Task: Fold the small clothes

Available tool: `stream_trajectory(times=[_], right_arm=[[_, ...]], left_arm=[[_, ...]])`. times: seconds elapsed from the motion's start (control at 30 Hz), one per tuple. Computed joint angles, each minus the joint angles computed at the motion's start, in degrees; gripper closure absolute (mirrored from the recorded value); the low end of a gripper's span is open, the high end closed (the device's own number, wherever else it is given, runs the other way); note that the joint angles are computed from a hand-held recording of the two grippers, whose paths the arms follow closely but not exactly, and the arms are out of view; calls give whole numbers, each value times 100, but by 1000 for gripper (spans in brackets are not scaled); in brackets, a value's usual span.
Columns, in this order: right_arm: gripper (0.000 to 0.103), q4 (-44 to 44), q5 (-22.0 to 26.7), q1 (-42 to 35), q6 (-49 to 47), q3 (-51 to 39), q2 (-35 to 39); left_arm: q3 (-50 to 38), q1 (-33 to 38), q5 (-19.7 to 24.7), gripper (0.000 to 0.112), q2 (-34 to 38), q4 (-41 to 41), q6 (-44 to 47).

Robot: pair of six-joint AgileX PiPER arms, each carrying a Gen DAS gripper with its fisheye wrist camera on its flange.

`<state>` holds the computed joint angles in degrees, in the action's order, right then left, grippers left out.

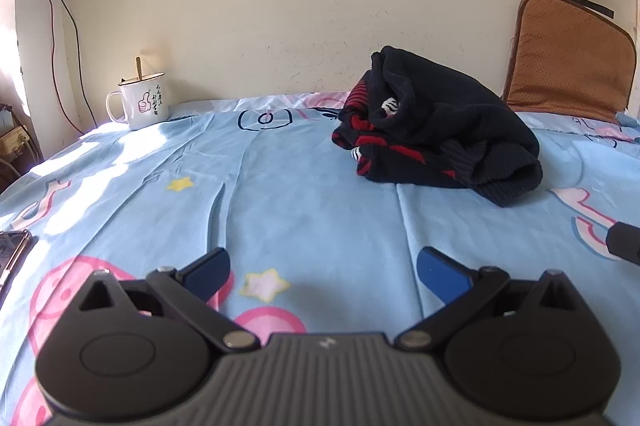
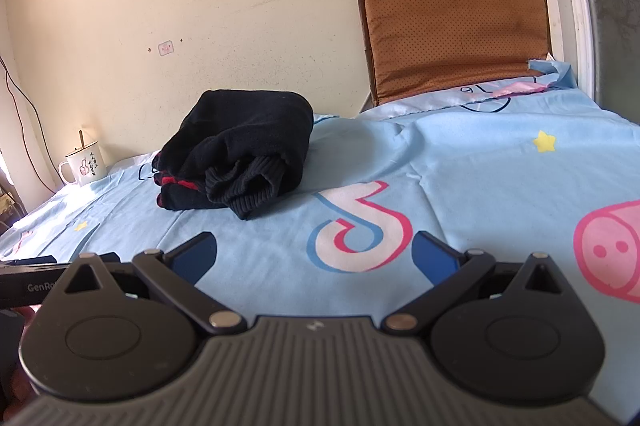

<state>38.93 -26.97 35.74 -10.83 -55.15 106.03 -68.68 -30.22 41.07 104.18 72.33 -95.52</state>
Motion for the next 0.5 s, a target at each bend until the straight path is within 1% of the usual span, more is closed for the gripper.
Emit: stream_trajectory(times=[0.13, 0.27, 0.37, 0.5], right_arm=[[0, -12, 4, -3, 10, -1, 1], [0, 20, 0, 6, -16, -5, 3], [0, 32, -1, 10, -24, -9, 5], [0, 51, 4, 14, -43, -12, 4]], left_arm=[[22, 24, -45, 9, -19, 3, -24], [130, 13, -77, 9, -70, 185, -266], [263, -92, 57, 9, -96, 639, -714], [260, -157, 207, 9, -74, 777, -809]])
